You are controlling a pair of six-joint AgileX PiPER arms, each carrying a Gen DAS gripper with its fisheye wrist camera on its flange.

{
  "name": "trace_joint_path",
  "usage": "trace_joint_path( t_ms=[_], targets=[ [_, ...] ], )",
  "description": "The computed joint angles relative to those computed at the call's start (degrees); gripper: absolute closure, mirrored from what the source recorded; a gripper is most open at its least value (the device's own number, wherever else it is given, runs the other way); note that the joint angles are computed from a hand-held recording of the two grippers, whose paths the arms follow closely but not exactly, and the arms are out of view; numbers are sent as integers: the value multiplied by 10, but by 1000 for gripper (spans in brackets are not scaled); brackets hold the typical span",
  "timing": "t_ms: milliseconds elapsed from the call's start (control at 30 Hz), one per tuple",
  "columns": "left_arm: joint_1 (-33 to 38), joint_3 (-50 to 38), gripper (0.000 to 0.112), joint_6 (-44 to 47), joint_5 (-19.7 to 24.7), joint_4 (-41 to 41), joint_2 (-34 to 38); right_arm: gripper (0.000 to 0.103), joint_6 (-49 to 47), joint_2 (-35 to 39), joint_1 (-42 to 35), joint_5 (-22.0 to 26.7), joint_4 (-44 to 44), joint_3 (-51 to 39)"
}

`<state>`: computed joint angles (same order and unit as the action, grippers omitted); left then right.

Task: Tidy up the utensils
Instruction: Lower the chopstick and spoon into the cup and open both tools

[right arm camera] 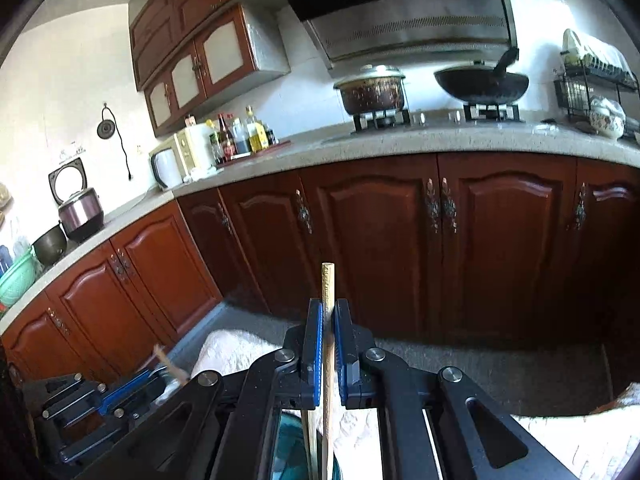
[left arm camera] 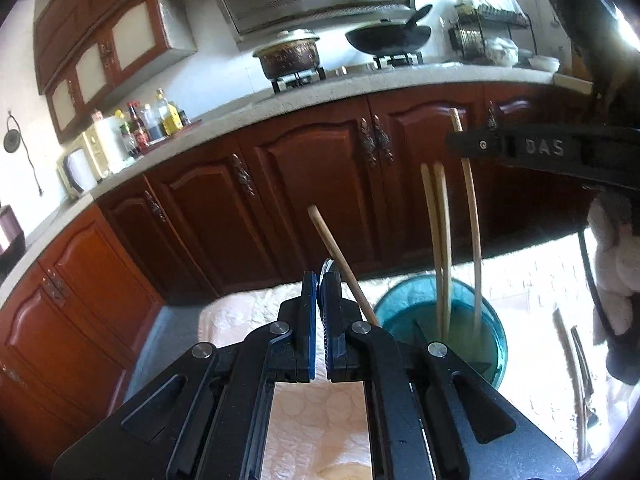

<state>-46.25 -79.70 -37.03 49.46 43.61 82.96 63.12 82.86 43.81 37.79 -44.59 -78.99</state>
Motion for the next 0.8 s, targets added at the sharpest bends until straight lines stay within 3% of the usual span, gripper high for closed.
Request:
trace_joint_path(
  t_ms=[267,367,433,467,500,567,633,800],
  targets=[
    [3,6,110,-4,0,-36,26,98,-25,-19,-10,-18,70,54],
    [23,-4,109,34,-2,-104,29,98,-42,-21,-12,-14,93,59],
    [32,-6,109,52,-4,-135,26,92,-77,-28,-24,-20,138,60],
    [34,-7,108,60,-3,-148,24,80,-78,-31,-24,-19,143,62],
    [36,-9,108,65,-1,-158,23,74,-75,-36,-25,-18,142,65],
    [39,-12,103,74,3,-178,20,74,-76,-46,-22,-13,144,69],
    [41,-16,88,81,7,-193,17,74,-77,-53,-19,-5,145,70],
    [39,-13,81,82,10,-203,0,73,-72,-65,-9,18,146,75]
  ],
)
